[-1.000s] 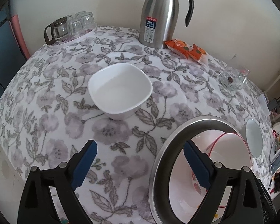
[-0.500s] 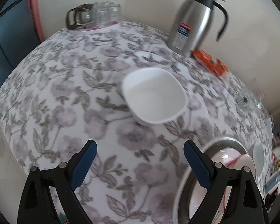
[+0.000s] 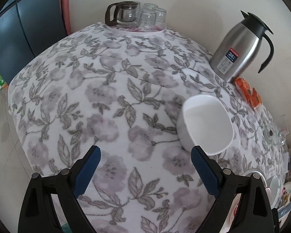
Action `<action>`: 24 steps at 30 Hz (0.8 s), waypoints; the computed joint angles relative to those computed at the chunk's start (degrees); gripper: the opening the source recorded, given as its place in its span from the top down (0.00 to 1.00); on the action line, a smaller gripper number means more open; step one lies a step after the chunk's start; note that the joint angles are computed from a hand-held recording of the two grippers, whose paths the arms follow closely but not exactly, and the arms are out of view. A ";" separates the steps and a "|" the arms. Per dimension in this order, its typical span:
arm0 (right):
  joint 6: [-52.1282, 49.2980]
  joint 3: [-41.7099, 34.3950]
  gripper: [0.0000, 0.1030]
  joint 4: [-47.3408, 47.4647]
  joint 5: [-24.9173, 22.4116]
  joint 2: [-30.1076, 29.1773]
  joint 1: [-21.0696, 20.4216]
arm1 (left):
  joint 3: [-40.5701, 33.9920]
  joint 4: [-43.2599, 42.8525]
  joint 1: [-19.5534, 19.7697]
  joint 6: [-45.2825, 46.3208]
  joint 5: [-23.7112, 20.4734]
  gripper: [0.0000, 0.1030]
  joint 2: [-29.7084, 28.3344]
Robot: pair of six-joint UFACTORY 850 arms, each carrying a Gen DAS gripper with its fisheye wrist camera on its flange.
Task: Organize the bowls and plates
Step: 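Move both grippers toward the white square bowl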
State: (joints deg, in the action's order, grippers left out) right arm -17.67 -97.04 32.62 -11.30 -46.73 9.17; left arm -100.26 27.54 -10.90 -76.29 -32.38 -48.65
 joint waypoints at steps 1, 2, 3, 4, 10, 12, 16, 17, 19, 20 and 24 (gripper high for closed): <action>-2.48 0.18 0.00 2.23 0.55 0.18 0.24 | 0.25 -0.04 0.12 -0.11 0.25 0.08 0.15; -4.44 0.23 0.00 4.02 0.93 0.24 0.43 | 0.32 -0.05 0.16 -0.14 0.29 0.08 0.23; -6.40 0.27 0.00 5.76 1.26 0.32 0.63 | 0.20 0.02 0.18 -0.16 0.17 0.08 0.18; -8.35 0.25 0.00 7.40 1.62 0.39 0.89 | 0.13 0.32 0.19 -0.34 -0.06 0.08 0.17; -12.14 0.23 0.00 10.04 4.32 0.58 2.43 | 0.30 1.33 0.36 -0.98 0.07 0.08 0.41; -18.83 0.14 0.00 15.99 4.21 0.50 2.82 | 0.19 1.62 0.37 -1.32 -0.04 0.08 0.38; -23.11 -0.81 0.00 17.51 3.80 -0.20 4.12 | -0.39 1.06 0.53 -0.22 0.21 0.08 0.08; -22.32 -0.96 0.00 15.97 4.01 -0.32 4.47 | -0.62 0.80 0.59 0.24 0.30 0.08 -0.04; -23.20 -1.78 0.00 15.43 3.49 -0.93 5.06 | -1.04 0.38 0.70 0.94 0.33 0.08 -0.23; -22.03 -2.24 0.00 13.88 2.86 -1.25 5.26 | -1.30 0.23 0.76 1.16 0.11 0.08 -0.33; -14.96 -4.73 0.00 5.62 1.03 -2.97 6.22 | -2.06 0.00 1.09 2.09 0.11 0.08 -0.54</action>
State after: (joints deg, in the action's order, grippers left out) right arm -32.63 -101.77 38.24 -10.27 -49.70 15.39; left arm -102.32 27.54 -9.81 -74.20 -32.27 -49.19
